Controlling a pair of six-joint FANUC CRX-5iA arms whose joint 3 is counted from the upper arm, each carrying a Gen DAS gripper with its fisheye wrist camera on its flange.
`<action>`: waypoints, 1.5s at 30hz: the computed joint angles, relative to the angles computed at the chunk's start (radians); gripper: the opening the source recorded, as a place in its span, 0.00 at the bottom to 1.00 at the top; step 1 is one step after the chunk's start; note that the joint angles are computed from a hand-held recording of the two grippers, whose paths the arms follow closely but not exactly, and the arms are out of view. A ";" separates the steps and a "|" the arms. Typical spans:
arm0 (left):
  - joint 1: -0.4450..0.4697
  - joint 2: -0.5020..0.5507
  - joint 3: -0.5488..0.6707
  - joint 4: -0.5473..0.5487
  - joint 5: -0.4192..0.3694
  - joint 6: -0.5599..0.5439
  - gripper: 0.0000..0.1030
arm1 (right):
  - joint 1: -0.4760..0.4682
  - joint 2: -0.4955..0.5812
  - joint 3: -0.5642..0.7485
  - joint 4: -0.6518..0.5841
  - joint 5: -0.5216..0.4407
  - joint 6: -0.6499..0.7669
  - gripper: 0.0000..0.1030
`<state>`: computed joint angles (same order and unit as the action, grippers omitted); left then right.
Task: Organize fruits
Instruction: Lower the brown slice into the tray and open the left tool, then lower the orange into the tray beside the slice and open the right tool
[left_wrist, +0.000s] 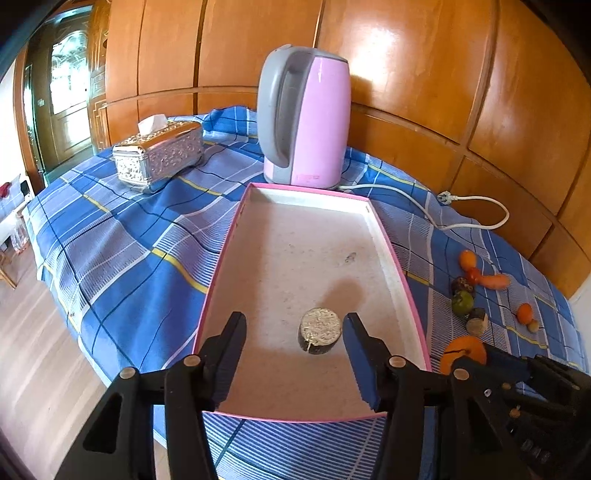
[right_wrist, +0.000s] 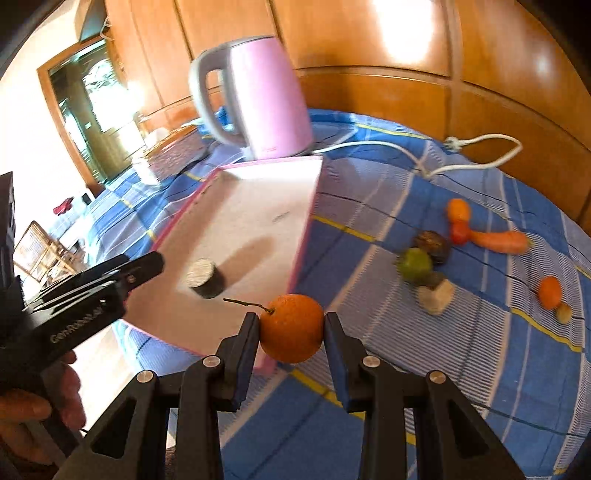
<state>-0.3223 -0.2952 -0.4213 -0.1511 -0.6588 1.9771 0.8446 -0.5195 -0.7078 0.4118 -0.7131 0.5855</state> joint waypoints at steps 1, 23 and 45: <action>0.000 -0.001 0.000 -0.004 0.001 0.006 0.59 | 0.006 0.007 0.005 -0.003 0.002 0.007 0.35; -0.023 -0.020 0.019 -0.159 -0.038 0.162 0.62 | -0.025 0.156 0.140 -0.096 0.058 0.118 0.35; -0.093 -0.038 0.045 -0.297 -0.051 0.282 0.69 | 0.038 0.111 0.058 0.132 0.015 -0.137 0.37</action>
